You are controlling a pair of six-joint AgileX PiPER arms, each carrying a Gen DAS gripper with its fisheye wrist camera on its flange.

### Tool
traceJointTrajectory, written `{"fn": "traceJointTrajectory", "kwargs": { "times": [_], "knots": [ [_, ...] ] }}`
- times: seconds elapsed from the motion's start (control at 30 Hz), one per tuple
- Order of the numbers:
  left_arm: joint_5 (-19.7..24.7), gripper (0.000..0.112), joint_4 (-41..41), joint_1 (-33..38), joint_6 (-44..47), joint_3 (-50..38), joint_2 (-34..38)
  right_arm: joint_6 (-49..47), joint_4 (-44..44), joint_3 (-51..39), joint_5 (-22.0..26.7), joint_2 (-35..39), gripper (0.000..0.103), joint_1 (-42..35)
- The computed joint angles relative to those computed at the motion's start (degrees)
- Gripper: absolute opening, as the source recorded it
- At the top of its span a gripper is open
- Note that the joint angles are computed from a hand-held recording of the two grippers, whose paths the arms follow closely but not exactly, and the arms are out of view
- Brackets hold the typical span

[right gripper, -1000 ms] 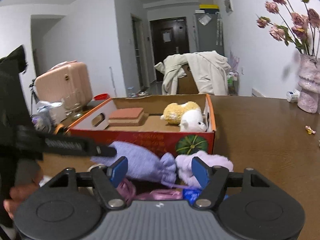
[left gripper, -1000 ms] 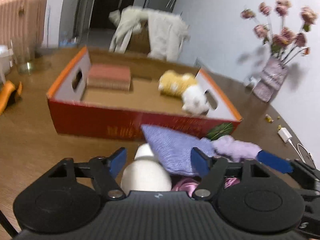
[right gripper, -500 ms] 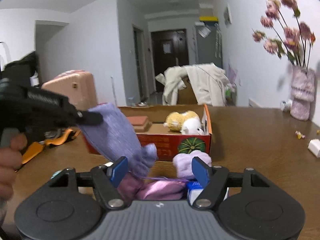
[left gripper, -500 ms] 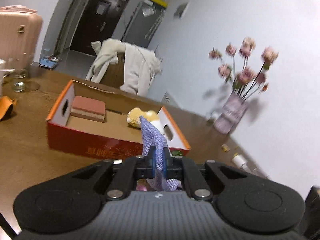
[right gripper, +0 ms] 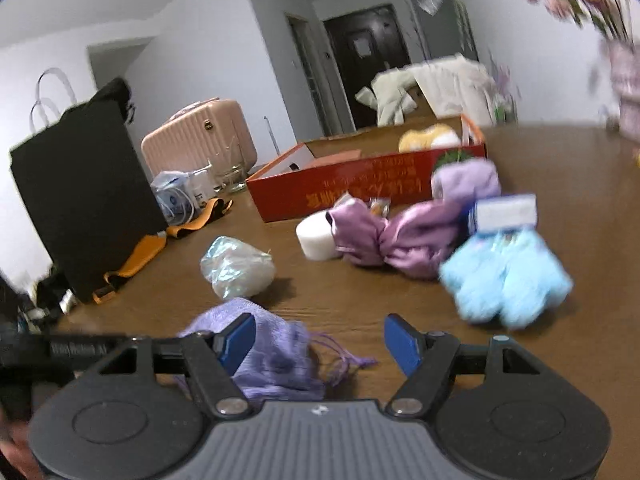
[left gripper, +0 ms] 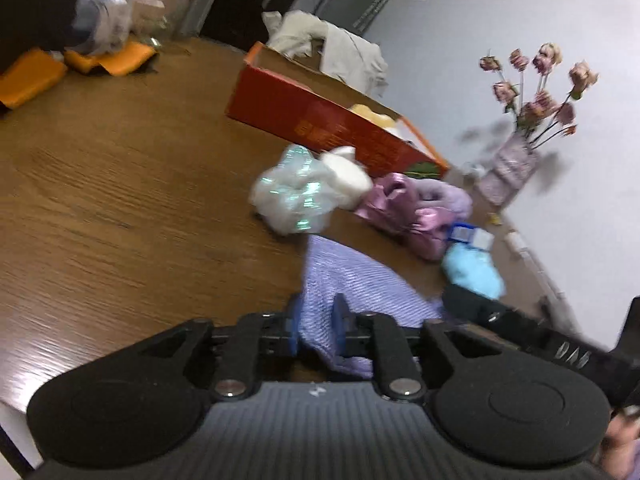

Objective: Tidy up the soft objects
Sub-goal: 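Carry the lavender pouch into the box and open the left gripper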

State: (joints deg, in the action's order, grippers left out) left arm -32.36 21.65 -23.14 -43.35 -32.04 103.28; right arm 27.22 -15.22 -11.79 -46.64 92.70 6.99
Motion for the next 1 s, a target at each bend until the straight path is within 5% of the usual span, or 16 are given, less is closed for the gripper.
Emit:
{"fn": "traceJointTrajectory", "kwargs": {
  "times": [0.17,0.43,0.63,0.73,0.87,1.0],
  "knots": [
    [-4.75,0.025,3.07,1.24,0.98,1.6,0.31,1.12,2.69,-0.52,-3.21,4.39,0.071,2.97],
    [-4.02,0.012,2.72,-1.65,3.83,2.44,1.05,2.93,6.24,1.02,-5.17,5.39,0.045,5.52],
    [-6.21,0.009,6.47,-1.22,3.32,2.88,-0.38,-0.18,10.8,1.16,-1.37,2.09,0.017,8.05],
    [-3.96,0.009,9.81,-0.83,1.08,0.19,-3.08,-2.41,11.67,0.39,3.03,-3.79,0.015,7.94],
    [-2.16,0.009,17.02,1.87,-4.45,-7.3,-4.67,1.03,0.49,-6.22,10.87,-10.06,0.015,1.21],
    [6.15,0.009,32.69,3.98,-21.63,-25.73,0.56,14.1,-19.2,-22.53,16.76,-4.89,0.015,-5.74]
  ]
}}
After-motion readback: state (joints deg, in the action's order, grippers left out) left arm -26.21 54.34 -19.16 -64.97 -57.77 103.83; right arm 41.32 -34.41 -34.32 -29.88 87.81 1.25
